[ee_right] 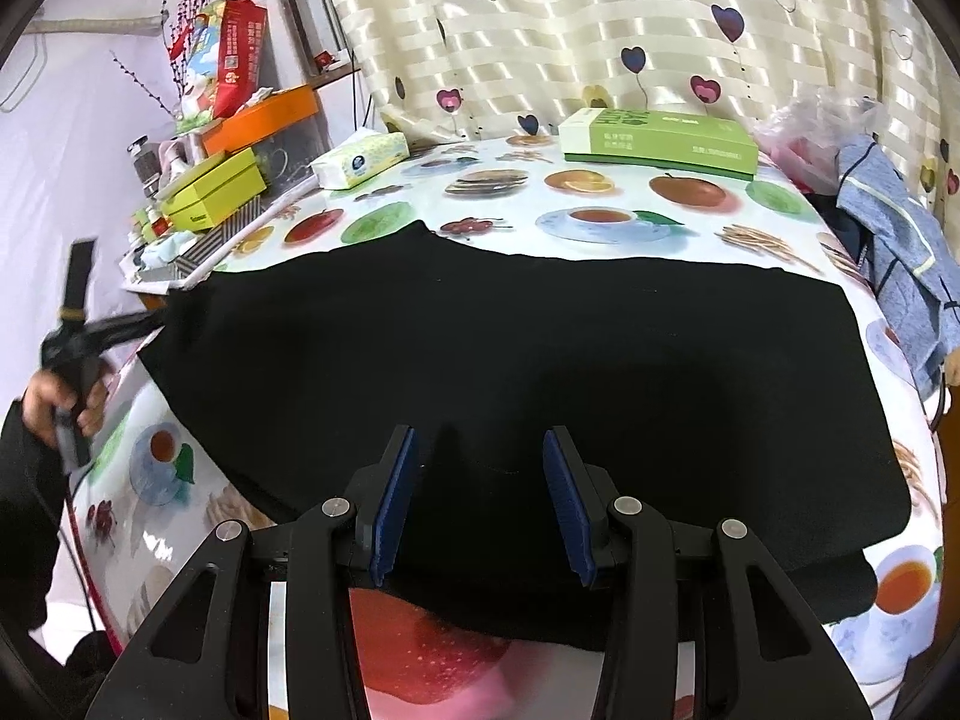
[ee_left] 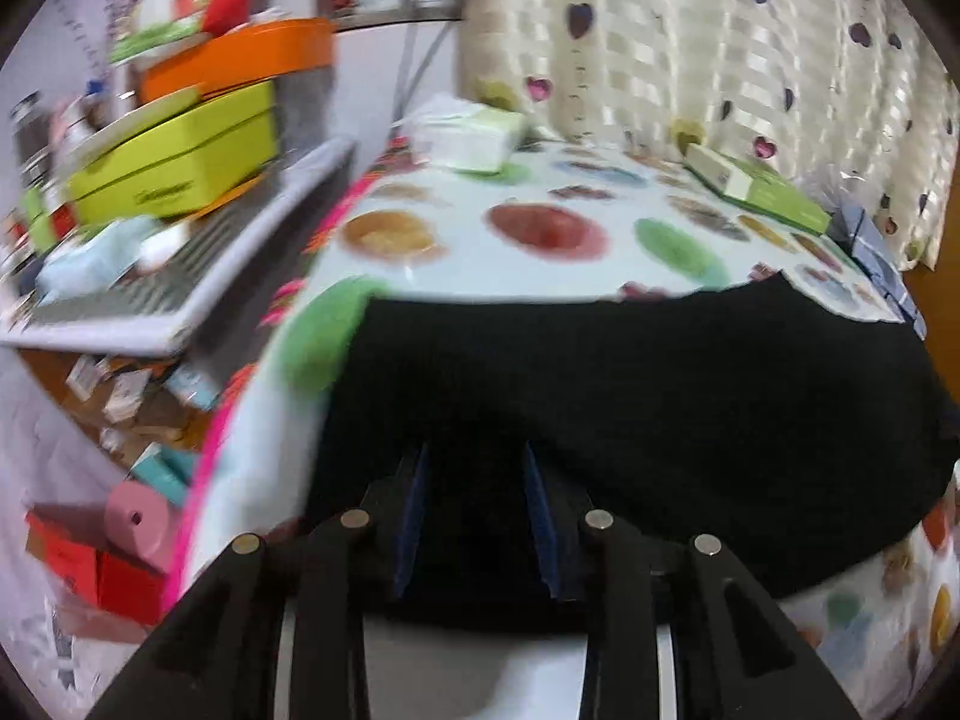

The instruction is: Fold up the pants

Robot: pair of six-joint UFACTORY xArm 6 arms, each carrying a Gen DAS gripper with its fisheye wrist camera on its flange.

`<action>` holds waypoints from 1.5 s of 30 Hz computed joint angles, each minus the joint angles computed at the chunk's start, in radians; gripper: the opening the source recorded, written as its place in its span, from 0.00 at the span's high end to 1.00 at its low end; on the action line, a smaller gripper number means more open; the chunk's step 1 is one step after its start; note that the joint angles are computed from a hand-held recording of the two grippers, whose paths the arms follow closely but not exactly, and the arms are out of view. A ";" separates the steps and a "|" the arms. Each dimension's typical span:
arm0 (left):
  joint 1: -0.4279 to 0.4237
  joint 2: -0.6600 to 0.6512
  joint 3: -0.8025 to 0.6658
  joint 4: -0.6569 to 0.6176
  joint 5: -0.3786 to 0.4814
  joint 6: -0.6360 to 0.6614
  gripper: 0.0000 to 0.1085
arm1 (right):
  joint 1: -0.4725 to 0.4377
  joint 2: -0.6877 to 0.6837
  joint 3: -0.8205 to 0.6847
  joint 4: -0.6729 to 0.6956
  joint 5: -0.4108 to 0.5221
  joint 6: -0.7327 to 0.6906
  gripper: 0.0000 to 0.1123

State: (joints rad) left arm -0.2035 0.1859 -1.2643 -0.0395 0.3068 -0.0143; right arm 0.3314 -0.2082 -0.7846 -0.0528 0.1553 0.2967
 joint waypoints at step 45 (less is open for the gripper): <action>0.047 -0.112 0.169 0.129 -0.137 -0.508 0.96 | -0.060 -0.101 0.084 -0.084 -0.014 0.118 0.60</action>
